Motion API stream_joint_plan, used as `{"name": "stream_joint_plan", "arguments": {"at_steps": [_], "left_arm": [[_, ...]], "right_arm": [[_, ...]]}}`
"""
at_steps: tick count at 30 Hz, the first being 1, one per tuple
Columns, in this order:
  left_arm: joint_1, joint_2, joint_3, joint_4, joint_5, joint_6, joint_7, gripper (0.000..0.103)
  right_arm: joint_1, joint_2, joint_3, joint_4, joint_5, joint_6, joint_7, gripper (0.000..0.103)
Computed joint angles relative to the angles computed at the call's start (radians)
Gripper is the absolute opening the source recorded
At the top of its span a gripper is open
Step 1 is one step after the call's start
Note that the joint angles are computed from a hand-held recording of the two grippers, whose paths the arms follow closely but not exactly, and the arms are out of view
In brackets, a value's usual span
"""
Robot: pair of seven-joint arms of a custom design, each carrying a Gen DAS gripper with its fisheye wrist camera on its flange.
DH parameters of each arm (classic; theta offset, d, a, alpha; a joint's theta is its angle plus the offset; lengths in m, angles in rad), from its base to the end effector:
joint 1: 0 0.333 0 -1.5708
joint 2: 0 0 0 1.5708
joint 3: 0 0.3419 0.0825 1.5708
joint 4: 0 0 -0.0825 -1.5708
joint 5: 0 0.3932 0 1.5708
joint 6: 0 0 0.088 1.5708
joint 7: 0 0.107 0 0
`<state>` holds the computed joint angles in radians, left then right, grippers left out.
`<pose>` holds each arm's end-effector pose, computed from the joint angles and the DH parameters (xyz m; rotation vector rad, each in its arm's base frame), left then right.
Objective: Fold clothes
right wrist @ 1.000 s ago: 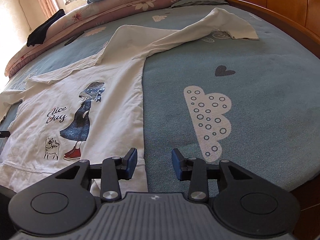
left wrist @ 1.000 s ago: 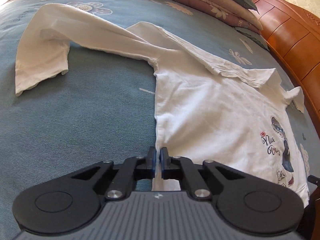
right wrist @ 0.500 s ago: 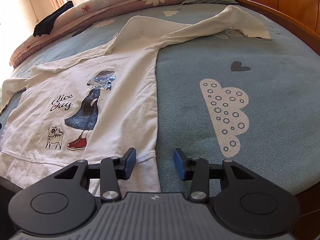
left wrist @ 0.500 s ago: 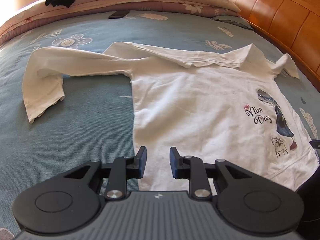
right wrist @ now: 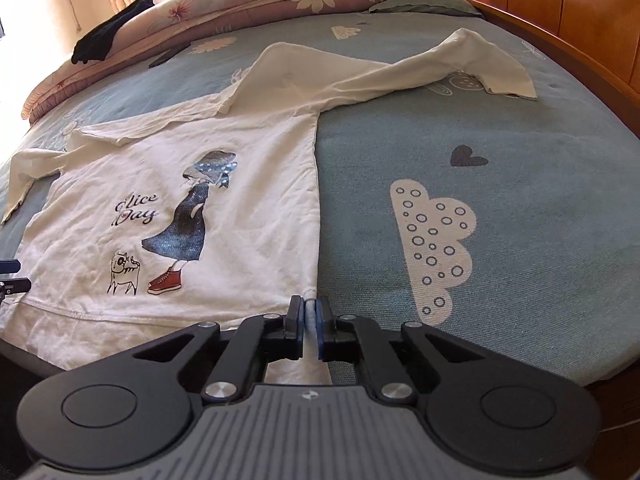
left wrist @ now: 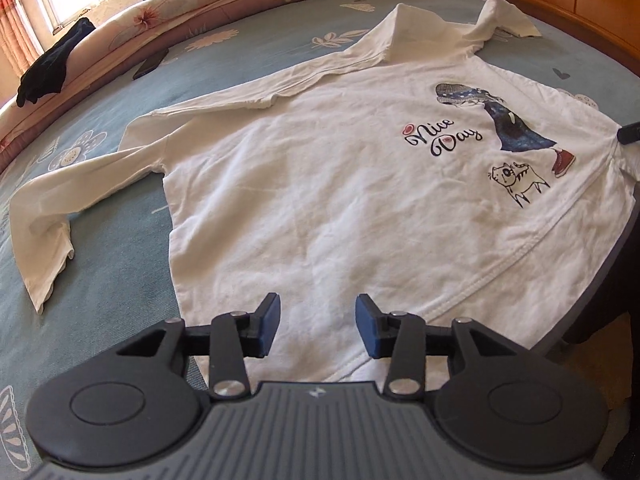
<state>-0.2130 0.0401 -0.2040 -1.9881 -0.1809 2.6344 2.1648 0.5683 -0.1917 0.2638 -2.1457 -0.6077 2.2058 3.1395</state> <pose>0.5678 -0.2447 0.5340 -0.9124 2.5258 -0.6882 0.3634 0.3816 0.5351 -1.4283 2.2161 -0.5954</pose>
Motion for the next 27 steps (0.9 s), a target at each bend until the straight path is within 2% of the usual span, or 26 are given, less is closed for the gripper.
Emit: {"name": "stream_joint_plan", "arguments": {"at_steps": [2, 4, 6, 8, 10, 15, 18, 23, 25, 27], "left_arm": [[0.001, -0.002, 0.002, 0.0, 0.009, -0.001, -0.01, 0.043], [0.003, -0.01, 0.002, -0.005, -0.01, 0.009, 0.009, 0.043], [0.004, -0.008, -0.002, 0.007, -0.051, 0.011, 0.046, 0.044], [0.001, 0.008, -0.005, 0.029, -0.062, 0.006, 0.049, 0.045], [-0.007, 0.032, -0.003, 0.058, -0.039, -0.014, 0.005, 0.045], [-0.002, 0.07, 0.014, 0.104, -0.057, -0.115, -0.108, 0.046], [0.023, 0.051, 0.028, 0.084, -0.099, -0.134, -0.142, 0.046], [0.05, 0.016, 0.046, 0.065, -0.03, -0.182, -0.249, 0.046], [0.054, 0.001, 0.042, 0.067, -0.018, -0.188, -0.282, 0.049], [0.057, -0.018, 0.029, 0.06, -0.111, -0.182, -0.215, 0.054]], "right_arm": [[0.004, 0.017, 0.011, 0.019, -0.008, -0.05, 0.002, 0.011], [0.005, 0.01, 0.016, 0.016, -0.049, -0.037, 0.036, 0.012], [0.0, 0.009, 0.016, 0.017, -0.103, 0.008, 0.06, 0.014], [-0.01, 0.033, 0.01, 0.035, -0.156, 0.07, 0.072, 0.025], [-0.02, 0.088, -0.001, 0.07, -0.203, 0.142, 0.074, 0.027], [-0.01, 0.201, -0.03, 0.138, -0.165, 0.175, 0.052, 0.027], [-0.005, 0.165, -0.04, 0.068, -0.241, 0.236, 0.174, 0.028], [-0.026, 0.116, -0.036, -0.018, -0.369, 0.332, 0.402, 0.028], [-0.031, 0.117, -0.031, -0.021, -0.395, 0.339, 0.447, 0.03], [-0.034, 0.122, -0.028, -0.017, -0.419, 0.346, 0.481, 0.038]]}}
